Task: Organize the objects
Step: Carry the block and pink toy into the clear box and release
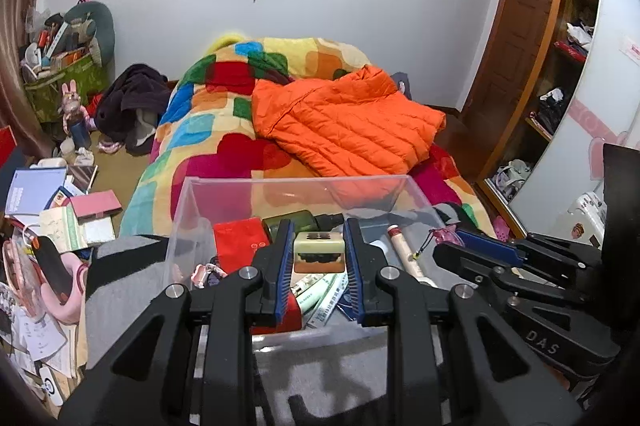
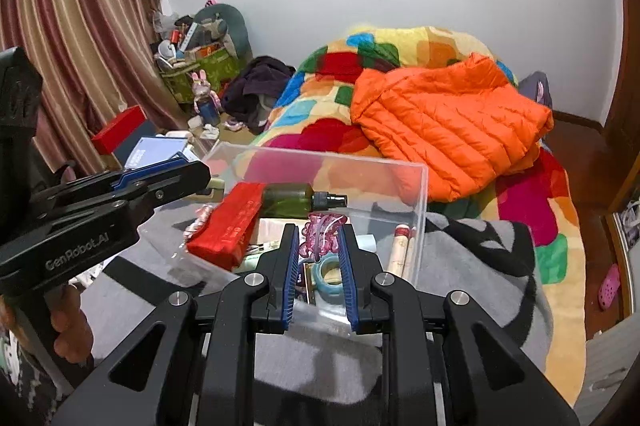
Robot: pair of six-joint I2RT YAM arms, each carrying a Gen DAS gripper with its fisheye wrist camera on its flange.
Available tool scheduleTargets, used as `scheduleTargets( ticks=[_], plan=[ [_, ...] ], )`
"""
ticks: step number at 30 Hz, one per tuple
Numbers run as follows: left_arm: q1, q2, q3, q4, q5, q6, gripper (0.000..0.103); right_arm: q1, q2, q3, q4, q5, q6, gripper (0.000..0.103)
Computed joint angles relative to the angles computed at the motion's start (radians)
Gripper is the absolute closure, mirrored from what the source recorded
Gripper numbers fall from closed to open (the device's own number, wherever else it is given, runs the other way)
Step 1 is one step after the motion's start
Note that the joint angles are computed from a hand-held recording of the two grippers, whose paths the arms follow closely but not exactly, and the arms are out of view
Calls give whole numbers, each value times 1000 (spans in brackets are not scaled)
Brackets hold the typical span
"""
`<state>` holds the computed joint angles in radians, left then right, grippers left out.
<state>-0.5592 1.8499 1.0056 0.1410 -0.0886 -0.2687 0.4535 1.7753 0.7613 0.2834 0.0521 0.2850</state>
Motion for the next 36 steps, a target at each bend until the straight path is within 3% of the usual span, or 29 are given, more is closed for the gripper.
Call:
scheduleTargets(
  ticks=[11,21,26,36],
  plan=[
    [20,141,72,-38,49,1,79,-25,203,142,-82,-41,-22,85],
    [-14,23,-49,21,15,37,79,18,94,70,-64,-1,-48,82],
    [-40,-67,-161,80,-30,57,70,50,3,-19,-23,27,-48,76],
    [-85,-190,-366,212,-104,59,33,153,-189,-240,106,165,-29,28]
  ],
)
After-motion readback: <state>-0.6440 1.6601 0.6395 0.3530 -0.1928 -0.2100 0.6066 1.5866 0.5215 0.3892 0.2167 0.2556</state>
